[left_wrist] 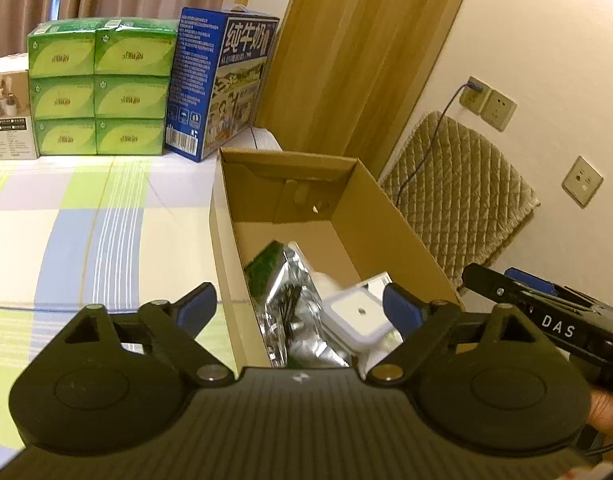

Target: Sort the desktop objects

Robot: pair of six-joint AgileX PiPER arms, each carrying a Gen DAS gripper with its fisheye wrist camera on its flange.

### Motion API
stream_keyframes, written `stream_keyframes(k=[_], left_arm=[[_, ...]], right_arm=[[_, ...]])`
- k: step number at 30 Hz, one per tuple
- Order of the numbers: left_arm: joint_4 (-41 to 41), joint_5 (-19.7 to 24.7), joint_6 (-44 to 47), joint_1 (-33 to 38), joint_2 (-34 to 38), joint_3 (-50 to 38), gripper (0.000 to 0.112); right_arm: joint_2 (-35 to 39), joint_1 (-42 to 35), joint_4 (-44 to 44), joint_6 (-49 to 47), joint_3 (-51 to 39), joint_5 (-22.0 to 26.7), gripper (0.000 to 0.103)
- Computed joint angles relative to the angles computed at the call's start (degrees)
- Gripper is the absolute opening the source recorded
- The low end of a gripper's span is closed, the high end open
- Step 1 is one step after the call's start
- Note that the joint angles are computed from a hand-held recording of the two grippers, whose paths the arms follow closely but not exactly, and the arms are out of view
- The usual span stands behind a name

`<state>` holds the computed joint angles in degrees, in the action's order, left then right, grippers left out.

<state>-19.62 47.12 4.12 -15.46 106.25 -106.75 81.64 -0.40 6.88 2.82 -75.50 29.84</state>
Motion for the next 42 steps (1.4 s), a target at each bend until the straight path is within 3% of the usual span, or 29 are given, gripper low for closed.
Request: stream_keyframes(k=[3,7,17,23,28,35,42], left_arm=[[3.2,-2.3,-0.9,-1.3,-3.3,4.2,0.102],[7.1,-3.8,-3.2,-2.5,-6.7,7.9,0.102],[19.7,-4.8,-14.4,-6.0,-14.4,15.8,0.102],[18.2,-5.4,-15.1,-5.7,-19.8,20.7,0.102],[25.7,-4.8,-22.8,-7.5,-23.4,23.0,0.102],[20.0,-3.6,-19.3,-5.5,-27.6,25.0,0.102],[17.0,3.3,-16.6,-4.3,-28.7,22.5,0.102]], right_arm=[[-1.9,-0.2,0.2,0.4,0.1,2.6,0.092],[-3.7,0.3,-1.7,2.2,-0.7,5.7,0.101],[-7.4,1.5,-3.0,4.8,-1.9,12.9,0.101],[-10.3,4.6,-6.3,8.1,-1.4,16.2,0.101],[-13.0,7.7,-8.9,10.4,-0.5,18.5,0.101],[-15.9,14.1,-16.1,14.6,-0.2,21.8,0.101],[-17.9,19.0,-20.2,18.0,-0.4,25.3,0.101]])
